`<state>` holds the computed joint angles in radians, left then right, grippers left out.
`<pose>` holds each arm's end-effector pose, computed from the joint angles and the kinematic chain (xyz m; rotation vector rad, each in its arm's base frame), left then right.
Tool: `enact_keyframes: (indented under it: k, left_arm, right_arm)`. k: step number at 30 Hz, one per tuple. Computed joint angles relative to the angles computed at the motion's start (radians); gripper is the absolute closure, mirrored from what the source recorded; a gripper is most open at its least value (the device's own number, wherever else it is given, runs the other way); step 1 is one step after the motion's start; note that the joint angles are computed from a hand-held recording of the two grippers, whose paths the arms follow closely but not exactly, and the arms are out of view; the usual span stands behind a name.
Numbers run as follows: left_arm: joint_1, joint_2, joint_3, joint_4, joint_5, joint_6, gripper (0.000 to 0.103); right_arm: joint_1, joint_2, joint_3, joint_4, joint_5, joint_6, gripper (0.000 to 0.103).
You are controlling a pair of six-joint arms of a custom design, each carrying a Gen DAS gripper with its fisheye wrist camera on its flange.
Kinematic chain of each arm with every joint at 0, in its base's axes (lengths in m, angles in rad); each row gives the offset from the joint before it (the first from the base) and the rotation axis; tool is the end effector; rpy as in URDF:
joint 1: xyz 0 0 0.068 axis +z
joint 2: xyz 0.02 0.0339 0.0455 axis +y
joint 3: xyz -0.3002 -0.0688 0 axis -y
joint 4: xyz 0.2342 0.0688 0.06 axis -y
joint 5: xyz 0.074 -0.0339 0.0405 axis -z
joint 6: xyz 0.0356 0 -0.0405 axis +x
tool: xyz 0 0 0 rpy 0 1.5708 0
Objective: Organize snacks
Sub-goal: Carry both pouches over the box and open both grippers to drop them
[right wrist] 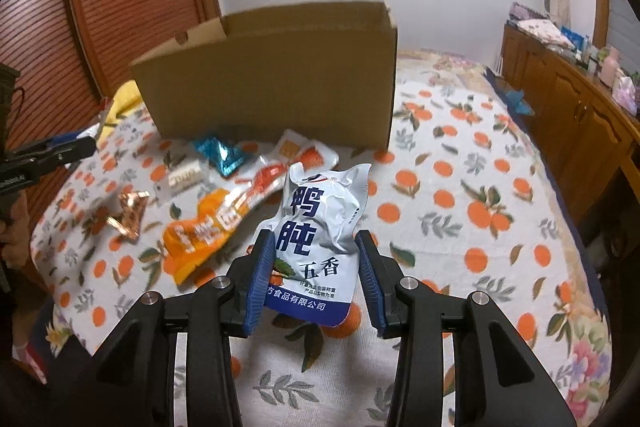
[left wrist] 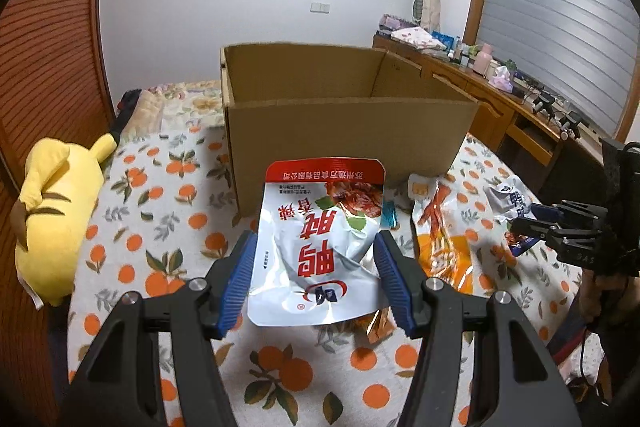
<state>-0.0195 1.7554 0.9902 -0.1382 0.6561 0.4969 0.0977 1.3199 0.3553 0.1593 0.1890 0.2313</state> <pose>0.3484 -0.0285 0.2094 0.8464 2.1463 -0.5699 0.2034 0.0132 0.1674 0.2471 2.3457 -0.0650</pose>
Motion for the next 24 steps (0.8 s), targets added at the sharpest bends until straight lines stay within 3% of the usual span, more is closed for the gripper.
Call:
enact_keyframes:
  k: [11,24]
  left_arm:
    - [-0.027,-0.054,0.089,-0.040,0.042,-0.031,0.045]
    - [-0.127,0.024,0.266,-0.047,0.006,-0.086,0.044]
  right_arm:
    - [0.022,-0.133,0.114,-0.146,0.020,-0.040,0.062]
    - [-0.010,-0.031,0.296,-0.139,-0.035,-0.138,0.062]
